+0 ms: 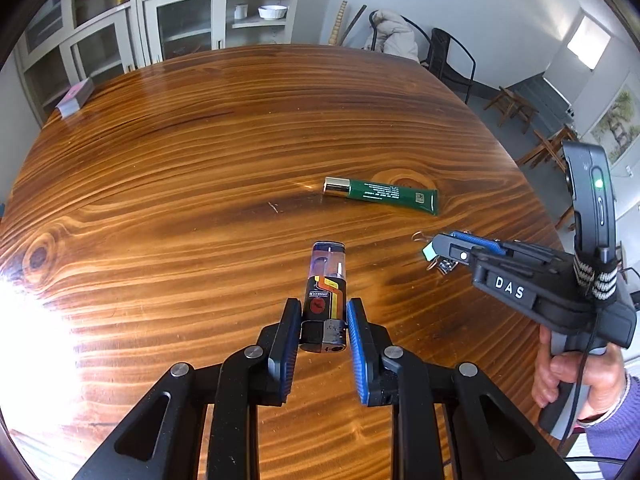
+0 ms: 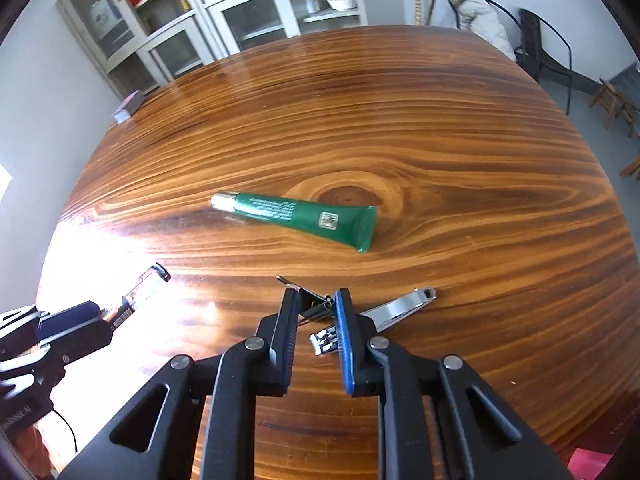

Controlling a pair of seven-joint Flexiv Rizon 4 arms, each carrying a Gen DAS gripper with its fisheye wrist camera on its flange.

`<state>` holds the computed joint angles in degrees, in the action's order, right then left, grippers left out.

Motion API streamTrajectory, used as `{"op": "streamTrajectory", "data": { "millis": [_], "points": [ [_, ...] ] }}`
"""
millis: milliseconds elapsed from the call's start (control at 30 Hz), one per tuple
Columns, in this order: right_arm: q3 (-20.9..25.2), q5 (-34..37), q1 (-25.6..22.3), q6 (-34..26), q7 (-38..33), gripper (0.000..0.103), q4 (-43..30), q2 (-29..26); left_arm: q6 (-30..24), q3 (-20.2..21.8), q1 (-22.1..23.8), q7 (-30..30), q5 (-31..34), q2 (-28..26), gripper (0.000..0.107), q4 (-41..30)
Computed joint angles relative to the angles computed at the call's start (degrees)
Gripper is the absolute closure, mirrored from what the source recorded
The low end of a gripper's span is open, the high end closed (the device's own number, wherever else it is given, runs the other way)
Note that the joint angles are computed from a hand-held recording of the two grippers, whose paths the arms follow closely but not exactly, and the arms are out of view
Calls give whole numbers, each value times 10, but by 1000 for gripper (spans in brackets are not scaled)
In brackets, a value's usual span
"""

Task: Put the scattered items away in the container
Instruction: 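Carry the lighter bottle and binder clip with both tools over the tin box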

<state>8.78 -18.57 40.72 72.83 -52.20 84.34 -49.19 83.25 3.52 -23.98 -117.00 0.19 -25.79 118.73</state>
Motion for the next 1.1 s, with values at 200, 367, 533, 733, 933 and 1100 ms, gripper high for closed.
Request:
{"op": "streamTrajectory", "data": {
  "millis": [200,367,533,733,933,1100],
  "points": [
    [-11,-3,5,53,7,85,57,34,-18,25,-32,-38,22,13,82,-5],
    [-23,-3,7,103,29,85,127,79,-40,36,-55,-81,58,25,82,-16],
    [-50,-4,18,155,64,85,210,135,-61,32,-72,-123,101,38,82,-35],
    [-116,-9,53,213,99,85,331,218,-90,14,-95,-166,143,37,82,-79],
    [-214,9,109,252,120,85,453,304,-108,-20,-114,-173,153,10,82,-146],
    [-366,31,218,266,111,85,543,365,-119,-50,-134,-140,132,-41,82,-224]
  ]
}}
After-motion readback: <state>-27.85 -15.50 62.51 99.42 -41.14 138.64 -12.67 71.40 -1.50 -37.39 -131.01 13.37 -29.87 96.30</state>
